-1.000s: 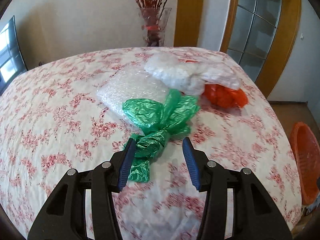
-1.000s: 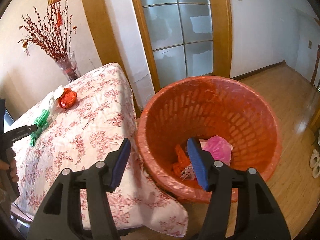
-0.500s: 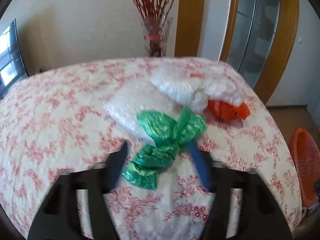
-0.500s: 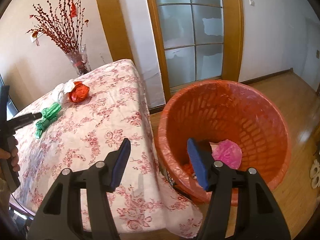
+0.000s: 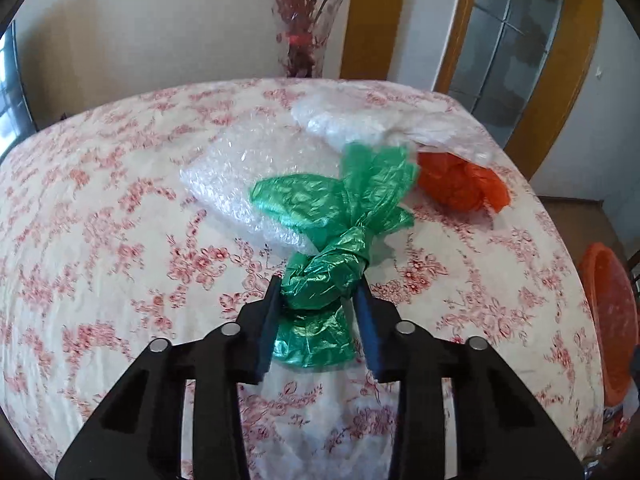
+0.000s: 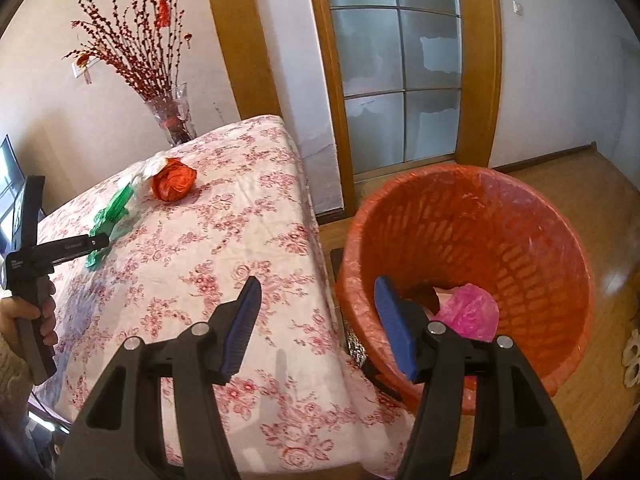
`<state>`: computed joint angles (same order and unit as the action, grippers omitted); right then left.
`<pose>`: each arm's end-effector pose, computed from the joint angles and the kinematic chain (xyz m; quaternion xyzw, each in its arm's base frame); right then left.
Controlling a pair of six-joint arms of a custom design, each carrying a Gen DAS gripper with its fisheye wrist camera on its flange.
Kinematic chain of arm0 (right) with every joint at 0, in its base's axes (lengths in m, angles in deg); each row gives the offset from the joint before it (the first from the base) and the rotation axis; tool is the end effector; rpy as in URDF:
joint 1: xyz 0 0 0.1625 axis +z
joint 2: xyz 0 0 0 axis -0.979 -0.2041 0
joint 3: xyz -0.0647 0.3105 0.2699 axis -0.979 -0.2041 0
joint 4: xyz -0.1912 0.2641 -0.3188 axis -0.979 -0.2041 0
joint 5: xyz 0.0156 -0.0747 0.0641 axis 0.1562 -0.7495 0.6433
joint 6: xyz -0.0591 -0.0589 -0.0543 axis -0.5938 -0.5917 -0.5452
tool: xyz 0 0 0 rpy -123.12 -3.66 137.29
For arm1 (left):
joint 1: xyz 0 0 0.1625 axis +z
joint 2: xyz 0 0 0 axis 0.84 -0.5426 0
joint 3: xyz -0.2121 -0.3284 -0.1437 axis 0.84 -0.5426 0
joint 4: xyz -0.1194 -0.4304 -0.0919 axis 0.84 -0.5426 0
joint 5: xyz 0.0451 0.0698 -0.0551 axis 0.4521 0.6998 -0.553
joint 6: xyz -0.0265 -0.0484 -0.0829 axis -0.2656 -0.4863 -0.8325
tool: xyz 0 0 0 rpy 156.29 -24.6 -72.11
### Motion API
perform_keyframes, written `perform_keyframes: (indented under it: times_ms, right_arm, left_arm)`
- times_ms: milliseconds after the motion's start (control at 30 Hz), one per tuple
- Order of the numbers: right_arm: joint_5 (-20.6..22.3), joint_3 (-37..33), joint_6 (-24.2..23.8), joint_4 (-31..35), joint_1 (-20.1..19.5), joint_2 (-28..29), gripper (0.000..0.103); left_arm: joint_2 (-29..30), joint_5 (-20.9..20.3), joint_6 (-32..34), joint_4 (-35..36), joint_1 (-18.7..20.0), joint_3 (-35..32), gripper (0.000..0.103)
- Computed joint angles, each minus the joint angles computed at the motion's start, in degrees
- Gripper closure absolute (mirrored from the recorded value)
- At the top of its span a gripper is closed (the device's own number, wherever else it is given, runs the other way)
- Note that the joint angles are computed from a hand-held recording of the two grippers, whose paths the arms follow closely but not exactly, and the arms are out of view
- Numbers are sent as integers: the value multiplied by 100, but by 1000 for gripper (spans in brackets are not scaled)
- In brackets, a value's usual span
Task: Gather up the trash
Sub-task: 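Grasp the green bag with the left gripper while the right grasps the bubble-wrap bag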
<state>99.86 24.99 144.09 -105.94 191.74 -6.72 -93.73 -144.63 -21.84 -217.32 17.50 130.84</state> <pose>0.2230 -0.3837 -0.0402 -0.0153 -0.8318 0.4355 0.3440 0.0400 -0.5625 0.2175 0.2261 0.8929 -0.2589 0.2908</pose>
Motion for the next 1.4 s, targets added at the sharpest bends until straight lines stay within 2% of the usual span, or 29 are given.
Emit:
perform_keyframes:
  times_ms: [133,267,500,900,1067,1233,1300,1333,1367,1400]
  right_arm:
    - [-142,-254,-205,120,79,146,45]
    - [-386,-625,-394,323,174,366,45]
    - [-1017,-1710,-787,864,209,956,45]
    - [-1644,-4953,-1692,2076,122,2825,46]
    - [-1563,-6478,-1928,2914,9,3710,45]
    - [-1093,-7883,-2010,3939,-72,4593,45]
    - [-946,-8268,-1949,4273,-105,4843,55]
    - [-932,-8379,-1856,4431,-130,4909,70]
    - [-972,-8422,-1702,4564,-162,4931,77]
    - [-1030,-8447,-1634,4603,-193,4942,80]
  left_arm:
    - [-252,-69,306,-246,-6,200,73]
    - [-610,-160,327,-200,55,348,74]
    - [-984,-38,456,-369,279,298,74]
    - [-442,93,445,-591,792,-687,74]
    - [-293,24,549,-603,930,-1013,74]
    - [-79,-49,500,-470,1098,-1363,74]
    - [-26,-60,449,-408,1134,-1431,74]
    - [-13,-64,417,-373,1143,-1443,74]
    - [-4,-71,409,-355,1149,-1445,74]
    - [0,-74,408,-343,1149,-1450,74]
